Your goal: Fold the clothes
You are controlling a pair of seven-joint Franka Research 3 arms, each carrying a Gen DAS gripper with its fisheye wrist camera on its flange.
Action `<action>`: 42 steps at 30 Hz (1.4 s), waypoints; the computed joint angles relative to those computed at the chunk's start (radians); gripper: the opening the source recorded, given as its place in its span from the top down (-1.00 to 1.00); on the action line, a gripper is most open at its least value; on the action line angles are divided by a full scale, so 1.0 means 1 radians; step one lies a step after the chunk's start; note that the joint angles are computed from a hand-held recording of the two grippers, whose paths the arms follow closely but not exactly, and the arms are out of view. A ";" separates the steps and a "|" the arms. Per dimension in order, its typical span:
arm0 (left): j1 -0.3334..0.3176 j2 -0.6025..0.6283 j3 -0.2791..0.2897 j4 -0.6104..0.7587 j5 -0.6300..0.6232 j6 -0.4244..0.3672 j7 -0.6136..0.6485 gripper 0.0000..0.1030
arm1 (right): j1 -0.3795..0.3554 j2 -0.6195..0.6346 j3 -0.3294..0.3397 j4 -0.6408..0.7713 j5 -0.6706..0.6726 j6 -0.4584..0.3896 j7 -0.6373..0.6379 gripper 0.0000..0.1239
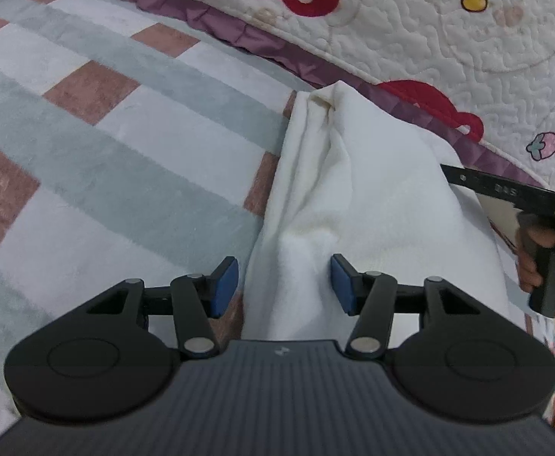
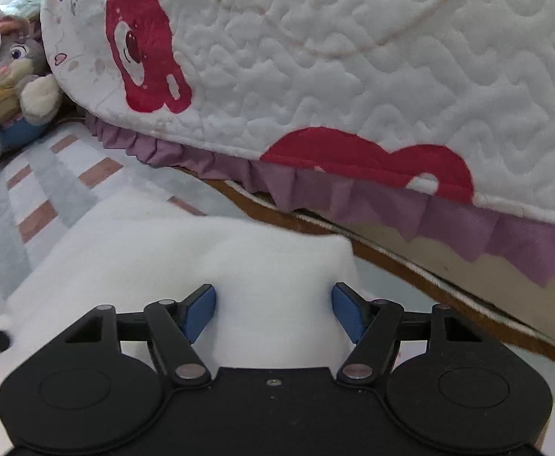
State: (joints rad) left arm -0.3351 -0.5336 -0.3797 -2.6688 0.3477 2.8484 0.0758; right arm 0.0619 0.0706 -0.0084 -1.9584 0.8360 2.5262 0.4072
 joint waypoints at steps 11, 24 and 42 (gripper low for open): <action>-0.090 -0.071 0.028 0.037 -0.060 -0.192 0.094 0.07 | 0.088 -0.347 -0.045 -0.317 0.200 0.002 -0.147 -0.13; -0.091 -0.084 0.031 0.018 -0.052 -0.061 0.138 0.00 | 0.152 -0.560 -0.139 -0.471 -0.089 -0.466 -0.303 -0.08; 0.004 -0.016 -0.048 -0.164 -0.199 0.350 -0.183 -0.25 | -0.165 -0.123 -0.179 -0.102 0.095 -0.591 0.425 -0.09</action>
State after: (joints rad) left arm -0.3310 -0.5493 -0.4277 -2.8326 0.1489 3.1981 -0.1076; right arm -0.1034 -0.0528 -0.1879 -2.0605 0.9315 1.9348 0.8322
